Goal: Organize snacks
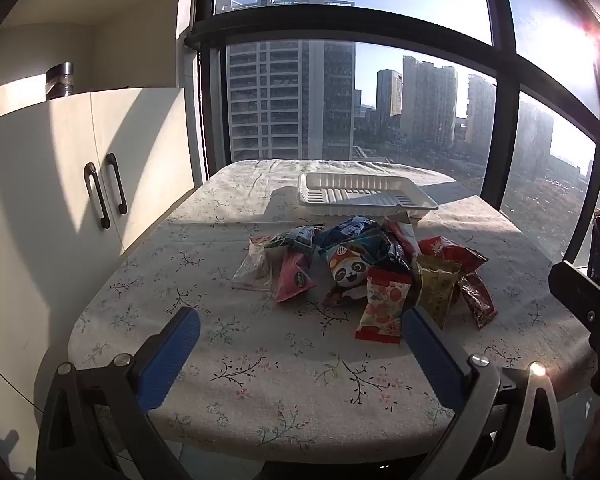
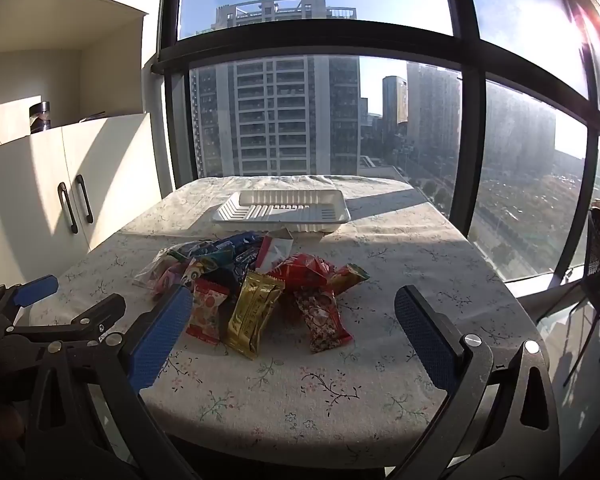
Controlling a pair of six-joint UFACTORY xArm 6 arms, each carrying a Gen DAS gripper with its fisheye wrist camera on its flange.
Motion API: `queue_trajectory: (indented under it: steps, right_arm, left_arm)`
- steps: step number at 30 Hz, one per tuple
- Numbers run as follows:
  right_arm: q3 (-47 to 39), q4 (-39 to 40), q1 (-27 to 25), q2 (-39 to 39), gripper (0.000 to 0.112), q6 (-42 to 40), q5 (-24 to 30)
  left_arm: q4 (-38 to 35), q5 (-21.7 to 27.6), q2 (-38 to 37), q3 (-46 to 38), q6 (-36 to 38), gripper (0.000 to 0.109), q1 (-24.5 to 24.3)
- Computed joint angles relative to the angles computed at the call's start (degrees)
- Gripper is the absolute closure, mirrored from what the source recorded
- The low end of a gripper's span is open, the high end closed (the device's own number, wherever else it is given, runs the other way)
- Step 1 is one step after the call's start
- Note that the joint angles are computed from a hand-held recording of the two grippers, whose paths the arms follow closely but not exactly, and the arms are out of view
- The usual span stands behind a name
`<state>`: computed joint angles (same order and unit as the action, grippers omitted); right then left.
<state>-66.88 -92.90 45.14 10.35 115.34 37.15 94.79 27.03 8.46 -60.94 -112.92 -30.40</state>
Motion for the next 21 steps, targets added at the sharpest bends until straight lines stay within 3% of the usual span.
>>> queue_trajectory:
  steps: [21]
  right_arm:
    - [-0.38, -0.11, 0.06, 0.98, 0.01, -0.12, -0.27]
  left_arm:
    - [0.76, -0.43, 0.02, 0.21, -1.17, 0.006, 0.35]
